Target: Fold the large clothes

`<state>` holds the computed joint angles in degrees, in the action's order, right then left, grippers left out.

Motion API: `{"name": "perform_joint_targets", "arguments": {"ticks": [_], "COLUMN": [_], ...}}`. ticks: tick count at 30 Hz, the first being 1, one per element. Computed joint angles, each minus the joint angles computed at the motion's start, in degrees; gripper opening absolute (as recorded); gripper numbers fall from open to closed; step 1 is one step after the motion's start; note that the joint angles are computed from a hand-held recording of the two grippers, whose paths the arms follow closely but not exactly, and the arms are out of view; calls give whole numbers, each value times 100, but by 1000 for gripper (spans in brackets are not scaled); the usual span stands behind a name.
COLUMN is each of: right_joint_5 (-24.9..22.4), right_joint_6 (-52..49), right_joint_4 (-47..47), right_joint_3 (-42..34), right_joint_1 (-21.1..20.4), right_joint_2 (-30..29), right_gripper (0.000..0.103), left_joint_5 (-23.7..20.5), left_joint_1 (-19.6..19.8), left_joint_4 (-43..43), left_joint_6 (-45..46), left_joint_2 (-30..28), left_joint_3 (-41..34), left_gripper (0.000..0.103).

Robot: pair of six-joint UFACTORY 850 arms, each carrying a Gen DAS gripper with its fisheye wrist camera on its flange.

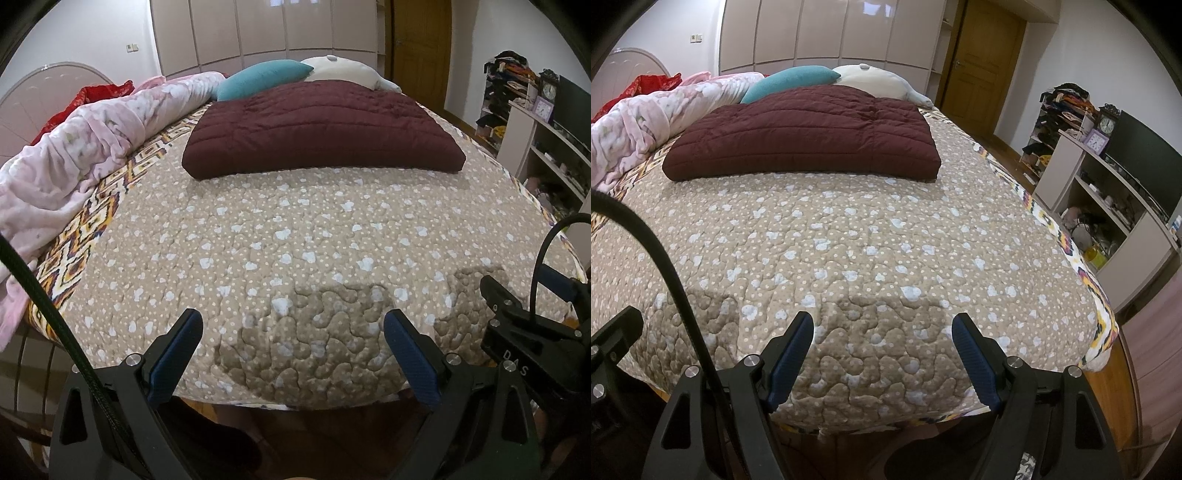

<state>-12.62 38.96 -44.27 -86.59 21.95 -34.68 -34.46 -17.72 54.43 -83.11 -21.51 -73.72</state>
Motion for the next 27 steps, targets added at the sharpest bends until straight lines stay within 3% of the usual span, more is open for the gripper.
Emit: {"name": "perform_joint_targets", "arguments": {"ticks": [27], "right_joint_5": [-5], "right_joint_6": [100], "right_joint_4": [-89], "right_joint_3": [-3], "right_joint_1": [16], "right_joint_2": [-7], "right_gripper": [82], "left_joint_5": [100], "left_joint_1": [64], "left_joint_4": [-340], "left_joint_6": [286], "left_joint_2": [-34], "left_joint_3": [-27], "left_gripper": [98]}}
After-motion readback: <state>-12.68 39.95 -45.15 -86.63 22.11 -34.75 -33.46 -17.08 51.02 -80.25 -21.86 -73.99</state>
